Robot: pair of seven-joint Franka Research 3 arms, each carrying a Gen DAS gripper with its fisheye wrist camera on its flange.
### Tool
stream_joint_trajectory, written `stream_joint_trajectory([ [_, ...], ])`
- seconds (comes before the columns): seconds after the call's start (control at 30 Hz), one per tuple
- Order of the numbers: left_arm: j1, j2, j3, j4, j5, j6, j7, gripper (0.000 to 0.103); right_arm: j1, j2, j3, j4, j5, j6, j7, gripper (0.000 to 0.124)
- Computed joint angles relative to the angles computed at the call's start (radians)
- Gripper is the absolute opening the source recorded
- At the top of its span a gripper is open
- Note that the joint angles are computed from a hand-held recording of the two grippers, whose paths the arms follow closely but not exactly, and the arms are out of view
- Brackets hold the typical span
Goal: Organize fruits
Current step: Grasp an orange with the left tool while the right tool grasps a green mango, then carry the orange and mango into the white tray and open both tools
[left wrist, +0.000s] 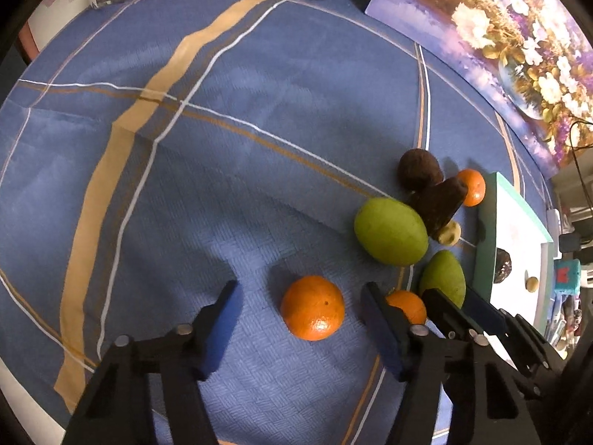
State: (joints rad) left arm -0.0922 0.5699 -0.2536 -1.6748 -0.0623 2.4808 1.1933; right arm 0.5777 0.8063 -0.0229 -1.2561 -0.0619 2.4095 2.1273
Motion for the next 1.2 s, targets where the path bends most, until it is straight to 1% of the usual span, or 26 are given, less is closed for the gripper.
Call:
stream_joint_trajectory([
  [0.03, 0.002, 0.003, -0.003, 0.002, -0.003, -0.008, 0.003, 0.060, -0.001, 0.000, 0.003, -0.003, 0.003, 0.003, -0.001, 0.042],
  [0.07, 0.002, 0.007, -0.004, 0.007, -0.005, -0.014, 0.003, 0.055, -0.004, 0.002, 0.006, -0.002, 0.008, 0.005, -0.002, 0.042],
  [0.13, -0.002, 0.005, 0.002, 0.004, 0.001, -0.014, -0.004, 0.052, -0.004, 0.008, 0.005, 0.005, 0.011, 0.002, -0.003, 0.042],
  [0.2, 0.005, 0.003, -0.005, 0.000, -0.009, -0.008, 0.003, 0.041, -0.007, 0.011, 0.007, 0.006, 0.016, 0.003, -0.006, 0.041],
  [0.23, 0.014, 0.001, -0.014, -0.005, -0.022, -0.002, 0.013, 0.038, -0.008, 0.013, 0.008, 0.008, 0.019, 0.002, -0.007, 0.041],
  [0.43, 0.014, -0.007, -0.016, -0.005, -0.034, 0.011, 0.025, 0.037, -0.007, 0.001, 0.007, -0.008, 0.024, 0.014, -0.004, 0.040],
  [0.53, 0.022, -0.032, -0.018, -0.028, -0.042, 0.048, 0.035, 0.036, -0.005, -0.020, 0.002, -0.035, 0.021, 0.038, 0.003, 0.040],
  [0.73, 0.036, -0.097, -0.029, -0.096, -0.064, 0.140, 0.065, 0.036, 0.010, -0.096, -0.026, -0.125, -0.013, 0.120, 0.054, 0.040],
  [0.87, 0.023, -0.120, -0.024, -0.104, -0.054, 0.175, 0.062, 0.036, 0.015, -0.145, -0.041, -0.180, -0.039, 0.159, 0.096, 0.040],
  [0.9, 0.012, -0.109, -0.017, -0.084, -0.042, 0.174, 0.052, 0.036, 0.015, -0.151, -0.043, -0.185, -0.045, 0.161, 0.104, 0.040],
  [1.03, 0.007, -0.117, -0.019, -0.081, -0.023, 0.192, 0.058, 0.036, 0.015, -0.186, -0.059, -0.219, -0.077, 0.168, 0.150, 0.040],
  [1.2, -0.011, -0.108, -0.030, -0.060, 0.001, 0.193, 0.082, 0.036, 0.021, -0.218, -0.087, -0.252, -0.127, 0.125, 0.245, 0.040],
])
